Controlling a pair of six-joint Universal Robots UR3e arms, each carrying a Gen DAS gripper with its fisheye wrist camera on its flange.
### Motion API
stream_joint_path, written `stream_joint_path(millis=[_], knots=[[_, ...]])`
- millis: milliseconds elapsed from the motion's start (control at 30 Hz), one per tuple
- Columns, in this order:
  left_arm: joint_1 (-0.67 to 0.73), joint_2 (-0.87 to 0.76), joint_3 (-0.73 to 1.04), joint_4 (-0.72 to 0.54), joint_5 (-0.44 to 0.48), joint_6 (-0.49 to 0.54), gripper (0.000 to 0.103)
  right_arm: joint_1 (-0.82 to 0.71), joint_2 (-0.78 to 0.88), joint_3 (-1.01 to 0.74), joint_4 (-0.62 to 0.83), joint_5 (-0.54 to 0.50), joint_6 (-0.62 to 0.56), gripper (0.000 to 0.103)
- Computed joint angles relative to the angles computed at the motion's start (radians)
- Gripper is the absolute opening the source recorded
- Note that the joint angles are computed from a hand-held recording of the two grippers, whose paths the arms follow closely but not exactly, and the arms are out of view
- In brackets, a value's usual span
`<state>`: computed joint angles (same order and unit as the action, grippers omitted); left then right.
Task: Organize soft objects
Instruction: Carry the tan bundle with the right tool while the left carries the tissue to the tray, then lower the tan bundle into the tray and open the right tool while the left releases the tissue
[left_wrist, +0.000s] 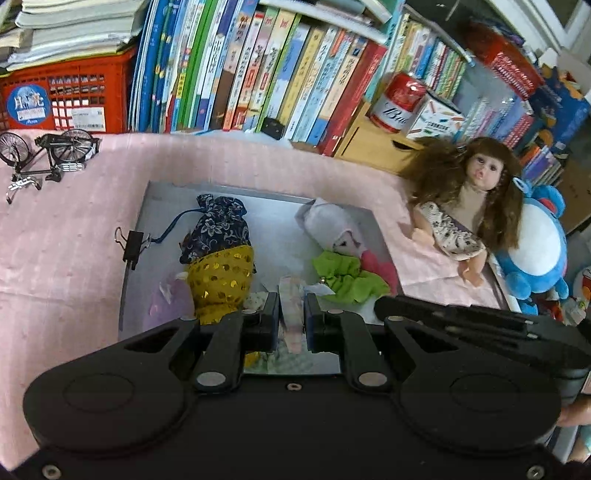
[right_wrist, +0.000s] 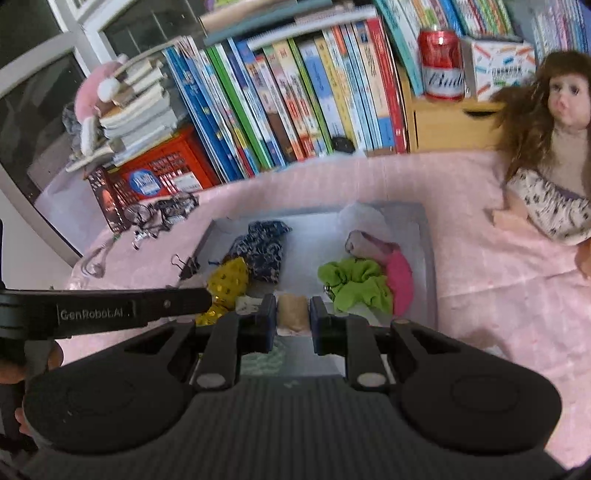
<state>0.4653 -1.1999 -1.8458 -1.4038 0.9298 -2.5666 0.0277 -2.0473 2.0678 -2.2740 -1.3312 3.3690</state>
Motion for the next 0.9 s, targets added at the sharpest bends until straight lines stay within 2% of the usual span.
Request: stream_joint_path(millis=[167,467,633,900], knots=[[-0.092,-0.124,0.031,0.139,0.07,-0.101,0.013,-0.007,0.085,-0.024,0.002,0.011,0.006,0.024],[-0.206,-0.356,0.189,0.218,0.115,-0.192,0.013,0.014,0.178,-0.045,-0.019,0.024,-0.013,0.025],[-0.256,-0.41,0.197,0.298,0.153,-0.23,0.013,0.031,0.221,-0.058,-0.037,0.009,-0.015,0.027],[-0.28,-0.422,0.171,0.362,0.195,-0.227,0.017,0.032,0.246,-0.054,-0.059,0.012,-0.019,0.029]])
